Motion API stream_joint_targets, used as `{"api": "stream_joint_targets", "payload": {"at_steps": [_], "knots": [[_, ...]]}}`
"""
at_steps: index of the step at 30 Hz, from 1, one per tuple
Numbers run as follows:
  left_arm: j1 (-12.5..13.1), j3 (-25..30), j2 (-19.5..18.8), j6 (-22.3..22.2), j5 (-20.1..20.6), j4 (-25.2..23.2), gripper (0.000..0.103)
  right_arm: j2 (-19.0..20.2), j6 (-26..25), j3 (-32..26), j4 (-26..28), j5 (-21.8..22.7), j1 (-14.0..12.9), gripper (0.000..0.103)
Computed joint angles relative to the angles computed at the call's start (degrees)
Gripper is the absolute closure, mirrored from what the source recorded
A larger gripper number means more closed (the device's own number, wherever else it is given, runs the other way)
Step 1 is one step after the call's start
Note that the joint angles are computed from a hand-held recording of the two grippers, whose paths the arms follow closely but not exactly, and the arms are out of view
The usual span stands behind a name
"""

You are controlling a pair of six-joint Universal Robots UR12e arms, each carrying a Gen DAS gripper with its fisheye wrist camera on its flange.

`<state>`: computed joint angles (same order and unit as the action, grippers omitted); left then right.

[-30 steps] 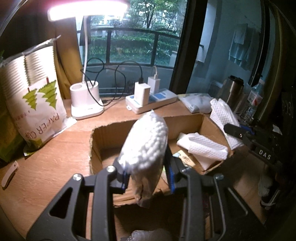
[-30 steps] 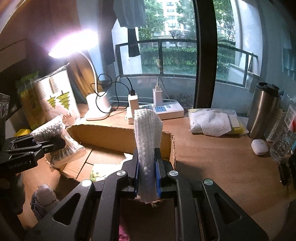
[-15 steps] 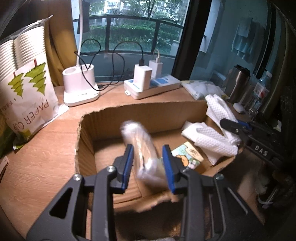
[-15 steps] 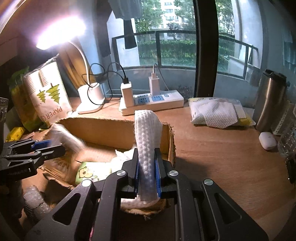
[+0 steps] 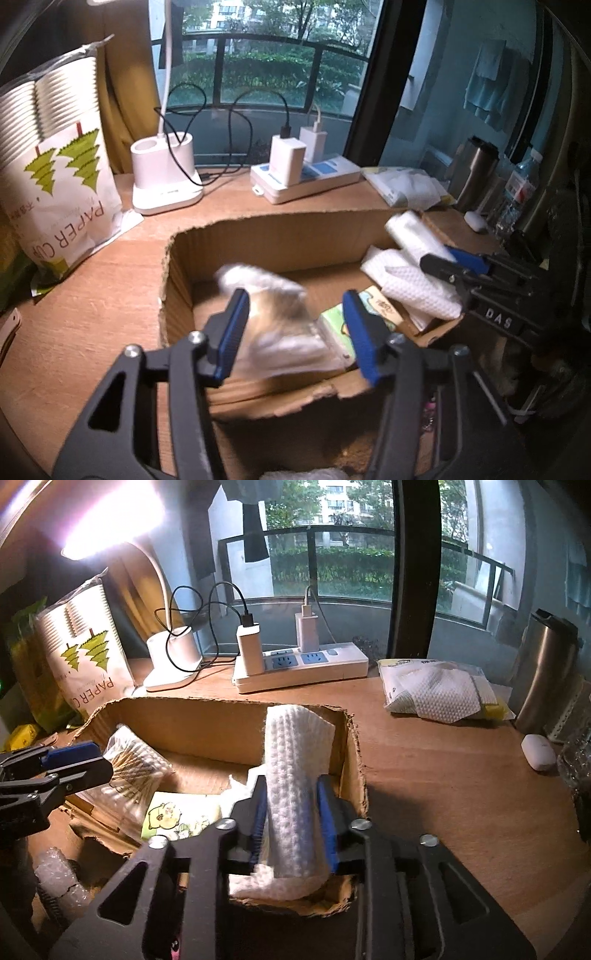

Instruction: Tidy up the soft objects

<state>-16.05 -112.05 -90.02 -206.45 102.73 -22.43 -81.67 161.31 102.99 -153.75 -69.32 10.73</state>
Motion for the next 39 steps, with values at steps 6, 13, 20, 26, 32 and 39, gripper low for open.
{"api": "stream_joint_targets", "payload": {"at_steps": [6, 13, 20, 26, 32, 39], "knots": [[-0.5, -0.2, 0.7, -0.4, 1.3, 0.3, 0.047, -0.9, 0.5, 0.6, -0.5, -0.2, -0.1, 0.060], [-0.9, -0.7, 1.7, -1.1, 2.4, 1.1, 0.039, -2.3, 1.0, 1.5, -1.1, -0.3, -0.2, 0.059], [-1.6, -1.3, 2.4, -1.4, 3.2, 1.6, 0.038, -3.8, 1.0, 2.7, -1.7, 0.5, -0.1, 0.058], [-2.3, -1.9, 3.3, -1.8, 4.1, 1.8, 0.038, -5.2, 0.6, 3.9, -2.0, 1.6, 0.2, 0.058], [-2.9, -2.8, 4.3, -2.0, 4.8, 1.8, 0.037, -6.5, 0.1, 5.0, -2.1, 2.2, 0.4, 0.058], [-3.3, -4.3, 5.6, -2.9, 5.2, 1.8, 0.031, -7.8, -0.2, 6.4, -2.2, 2.2, 0.9, 0.058]]}}
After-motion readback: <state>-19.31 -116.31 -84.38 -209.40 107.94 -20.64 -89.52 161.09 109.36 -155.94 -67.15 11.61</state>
